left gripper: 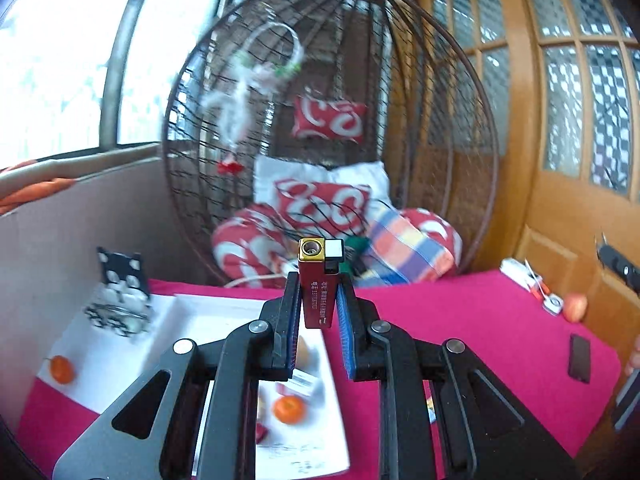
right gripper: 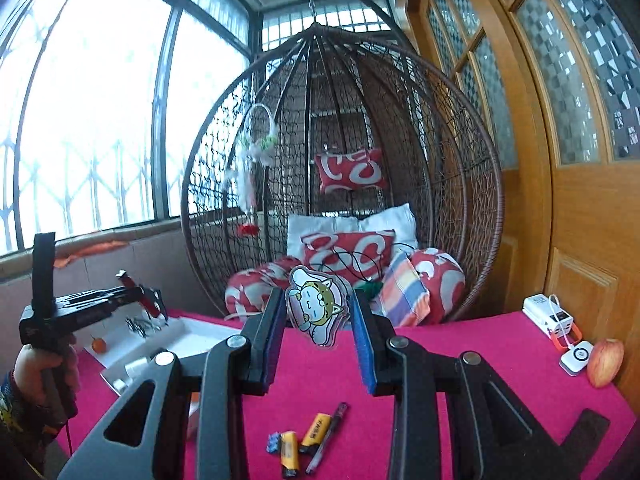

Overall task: Organize rigid objects
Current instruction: 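Lift and carry the red lighter and sticker badge with both tools over the tray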

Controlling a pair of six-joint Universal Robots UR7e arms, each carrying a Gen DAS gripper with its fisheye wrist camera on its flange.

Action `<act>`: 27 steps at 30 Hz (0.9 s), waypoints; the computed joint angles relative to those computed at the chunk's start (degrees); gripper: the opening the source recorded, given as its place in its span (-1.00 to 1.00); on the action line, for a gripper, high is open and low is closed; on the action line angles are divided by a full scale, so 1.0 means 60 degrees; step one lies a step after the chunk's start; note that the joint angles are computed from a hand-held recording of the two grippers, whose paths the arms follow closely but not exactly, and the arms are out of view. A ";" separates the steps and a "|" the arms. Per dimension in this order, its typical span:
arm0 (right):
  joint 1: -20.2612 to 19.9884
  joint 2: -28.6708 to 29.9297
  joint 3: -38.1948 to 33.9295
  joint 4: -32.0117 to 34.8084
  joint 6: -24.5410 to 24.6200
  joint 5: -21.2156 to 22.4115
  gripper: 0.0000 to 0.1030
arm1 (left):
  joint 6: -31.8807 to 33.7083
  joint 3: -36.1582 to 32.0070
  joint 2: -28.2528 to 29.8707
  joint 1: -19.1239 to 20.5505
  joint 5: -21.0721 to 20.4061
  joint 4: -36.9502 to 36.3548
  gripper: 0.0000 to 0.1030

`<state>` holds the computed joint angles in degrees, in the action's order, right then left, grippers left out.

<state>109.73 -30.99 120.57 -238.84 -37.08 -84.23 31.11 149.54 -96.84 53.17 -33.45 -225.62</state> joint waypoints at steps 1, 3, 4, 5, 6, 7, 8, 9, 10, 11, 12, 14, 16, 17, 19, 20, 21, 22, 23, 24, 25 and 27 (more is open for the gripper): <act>0.0031 0.0031 -0.0037 0.0053 0.0035 0.0016 -0.38 | 0.0195 0.0024 -0.0113 -0.0075 0.0143 -0.0191 -0.68; 0.0138 0.0081 -0.0042 0.0104 -0.0010 -0.0048 -0.38 | 0.0483 0.0066 -0.0302 -0.0169 0.0345 -0.0453 -0.68; 0.0187 0.0101 -0.0064 0.0125 -0.0016 -0.0074 -0.38 | 0.0555 0.0123 -0.0402 -0.0229 0.0444 -0.0562 -0.68; 0.0220 0.0121 -0.0067 0.0159 -0.0023 -0.0054 -0.38 | 0.0561 0.0138 -0.0537 -0.0215 0.0473 -0.0543 -0.68; 0.0272 0.0144 -0.0106 0.0202 -0.0042 -0.0050 -0.38 | 0.0538 0.0136 -0.0630 -0.0173 0.0452 -0.0481 -0.68; 0.0318 0.0152 -0.0113 0.0219 -0.0065 -0.0054 -0.38 | 0.0523 0.0157 -0.0714 -0.0170 0.0460 -0.0465 -0.68; 0.0333 0.0168 -0.0128 0.0242 -0.0103 -0.0040 -0.38 | 0.0502 0.0172 -0.0795 -0.0141 0.0462 -0.0458 -0.68; 0.0348 0.0180 -0.0136 0.0252 -0.0124 -0.0027 -0.38 | 0.0477 0.0179 -0.0810 -0.0118 0.0450 -0.0451 -0.68; 0.0378 0.0188 -0.0157 0.0311 -0.0145 -0.0019 -0.38 | 0.0465 0.0203 -0.0839 -0.0100 0.0430 -0.0457 -0.68; 0.0425 0.0201 -0.0203 0.0379 -0.0150 -0.0031 -0.38 | 0.0467 0.0224 -0.0889 -0.0064 0.0410 -0.0468 -0.68; 0.0456 0.0200 -0.0228 0.0444 -0.0143 -0.0024 -0.38 | 0.0458 0.0230 -0.0905 -0.0053 0.0410 -0.0463 -0.68; 0.0548 0.0217 -0.0319 0.0607 -0.0142 0.0004 -0.38 | 0.0432 0.0251 -0.0981 -0.0022 0.0385 -0.0414 -0.68; 0.0583 0.0213 -0.0366 0.0729 -0.0208 0.0057 -0.38 | 0.0461 0.0278 -0.1045 -0.0015 0.0407 -0.0442 -0.68; 0.0648 0.0248 -0.0413 0.0775 -0.0232 0.0060 -0.38 | 0.0440 0.0294 -0.1085 -0.0020 0.0420 -0.0441 -0.68; 0.0753 0.0289 -0.0505 0.0901 -0.0278 0.0063 -0.38 | 0.0444 0.0306 -0.1160 0.0017 0.0432 -0.0447 -0.68; 0.0798 0.0317 -0.0538 0.0956 -0.0307 0.0079 -0.38 | 0.0427 0.0323 -0.1233 0.0060 0.0412 -0.0428 -0.68; 0.0822 0.0314 -0.0582 0.1079 -0.0355 0.0123 -0.38 | 0.0415 0.0334 -0.1274 0.0066 0.0419 -0.0429 -0.68; 0.0835 0.0321 -0.0620 0.1156 -0.0394 0.0160 -0.38 | 0.0401 0.0349 -0.1338 0.0075 0.0428 -0.0403 -0.68; 0.0899 0.0358 -0.0690 0.1265 -0.0440 0.0166 -0.38 | 0.0376 0.0357 -0.1415 0.0126 0.0407 -0.0352 -0.68; 0.0949 0.0402 -0.0748 0.1344 -0.0476 0.0175 -0.38 | 0.0369 0.0364 -0.1476 0.0184 0.0373 -0.0331 -0.68; 0.1007 0.0446 -0.0819 0.1429 -0.0499 0.0169 -0.38 | 0.0372 0.0369 -0.1501 0.0227 0.0358 -0.0348 -0.68; 0.1150 0.0547 -0.0989 0.1703 -0.0559 0.0147 -0.38 | 0.0348 0.0365 -0.1583 0.0356 0.0320 -0.0312 -0.68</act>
<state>116.63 -27.71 114.64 -228.62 -40.43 -83.34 33.20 151.73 -106.34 55.31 -31.53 -227.50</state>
